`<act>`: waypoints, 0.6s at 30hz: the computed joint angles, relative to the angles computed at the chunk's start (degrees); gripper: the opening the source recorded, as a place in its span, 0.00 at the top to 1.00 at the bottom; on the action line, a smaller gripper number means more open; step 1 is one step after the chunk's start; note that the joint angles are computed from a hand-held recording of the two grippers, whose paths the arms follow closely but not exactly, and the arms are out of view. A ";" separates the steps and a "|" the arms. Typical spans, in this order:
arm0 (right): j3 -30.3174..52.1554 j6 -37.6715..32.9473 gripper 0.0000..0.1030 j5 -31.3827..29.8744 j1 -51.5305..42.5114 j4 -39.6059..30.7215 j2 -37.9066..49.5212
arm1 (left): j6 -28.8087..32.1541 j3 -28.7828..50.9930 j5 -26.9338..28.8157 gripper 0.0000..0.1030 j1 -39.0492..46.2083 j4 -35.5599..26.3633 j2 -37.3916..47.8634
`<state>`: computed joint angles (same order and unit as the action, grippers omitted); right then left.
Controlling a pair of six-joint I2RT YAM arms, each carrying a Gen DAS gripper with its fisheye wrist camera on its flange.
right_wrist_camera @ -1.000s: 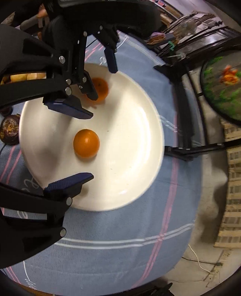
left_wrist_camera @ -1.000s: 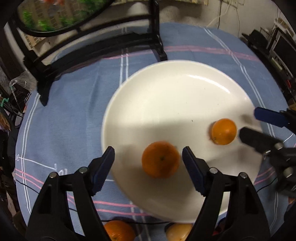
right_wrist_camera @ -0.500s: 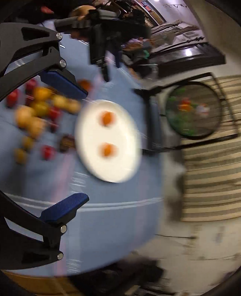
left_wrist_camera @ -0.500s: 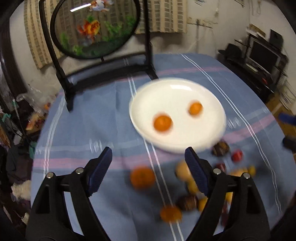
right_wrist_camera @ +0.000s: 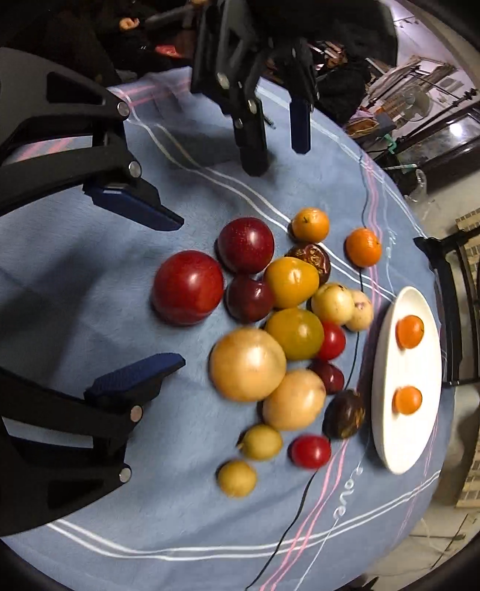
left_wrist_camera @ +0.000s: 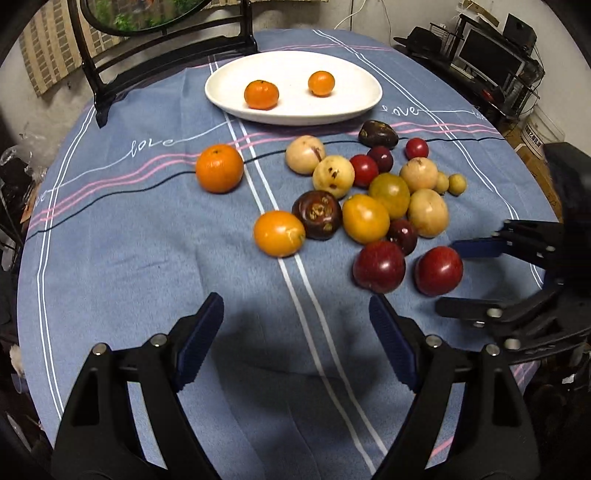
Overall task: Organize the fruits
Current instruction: 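Pull both open tools back from the plate toward the fruit pile, then grasp a dark red plum with the left tool while the right tool grasps a red apple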
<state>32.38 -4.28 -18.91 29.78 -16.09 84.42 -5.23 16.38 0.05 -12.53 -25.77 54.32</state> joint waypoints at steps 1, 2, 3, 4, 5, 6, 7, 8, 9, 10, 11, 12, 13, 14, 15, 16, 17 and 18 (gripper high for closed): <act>0.63 -0.31 0.44 -0.55 -0.41 0.72 1.78 | -0.26 -0.21 0.03 0.20 -0.34 0.02 -0.10; 0.81 -0.44 0.57 -0.59 -0.64 1.37 2.15 | -0.06 -0.15 0.35 0.20 -0.21 -0.22 -0.22; 1.87 -0.86 0.59 -1.92 -1.42 0.00 2.89 | 0.02 -0.33 0.80 0.20 -0.26 -0.47 -0.73; 2.44 -1.05 0.59 -2.82 -2.25 -0.54 3.33 | -0.01 -0.29 1.24 0.20 -0.61 -0.28 -0.61; 2.37 -1.52 0.59 -3.52 -3.05 -1.20 2.63 | -0.20 -0.49 1.60 0.20 -1.18 -0.26 -0.93; 2.54 -2.42 0.59 -3.71 -4.10 -2.44 1.60 | -0.79 -0.37 1.72 0.20 -2.66 0.70 -0.06; 2.80 -3.42 0.59 -4.24 -5.75 -3.55 1.24 | -1.16 0.07 1.70 0.20 -3.57 1.57 1.24; 2.30 -3.23 0.59 -4.42 -6.82 -3.63 0.70 | -1.69 0.41 1.70 0.20 -4.93 3.07 3.16; 1.96 -3.34 0.59 -4.44 -8.69 -4.30 -0.04 | -2.60 0.82 0.93 0.20 -7.16 5.34 5.90; 1.47 -3.55 0.59 -4.29 -10.21 -4.76 -0.83 | -3.44 1.26 0.00 0.20 -9.28 7.91 8.97; 0.68 -3.65 0.59 -4.27 -11.10 -5.13 -1.88 | -3.82 1.61 -0.33 0.20 -10.40 9.65 11.31; 0.47 -3.74 0.59 -4.41 -12.31 -5.18 -2.01 | -4.51 2.35 -0.93 0.20 -11.91 11.99 14.87; 0.33 -3.84 0.59 -4.79 -13.20 -5.56 -2.23 | -4.88 2.95 -1.31 0.20 -12.79 13.75 17.66; 0.16 -4.14 0.59 -5.07 -13.84 -5.93 -2.45 | -5.24 3.59 -1.86 0.21 -13.57 15.08 19.85; -0.12 -4.00 0.59 -4.86 -13.91 -5.87 -2.90 | -5.74 4.40 -2.54 0.23 -14.21 16.71 22.39; -0.33 -3.83 0.59 -4.95 -13.83 -5.82 -3.11 | -5.67 5.11 -1.85 0.26 -13.95 17.66 24.29; -0.48 -3.54 0.59 -5.01 -13.48 -6.04 -3.54 | -5.34 5.72 -1.00 0.37 -13.48 18.11 25.76; -0.59 -3.16 0.59 -4.80 -12.93 -5.78 -3.68 | -5.13 6.72 -0.15 0.58 -13.12 18.28 28.25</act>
<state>31.79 -7.44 -23.71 16.85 -21.87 80.74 -10.36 23.10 -0.10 -25.66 -7.49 82.57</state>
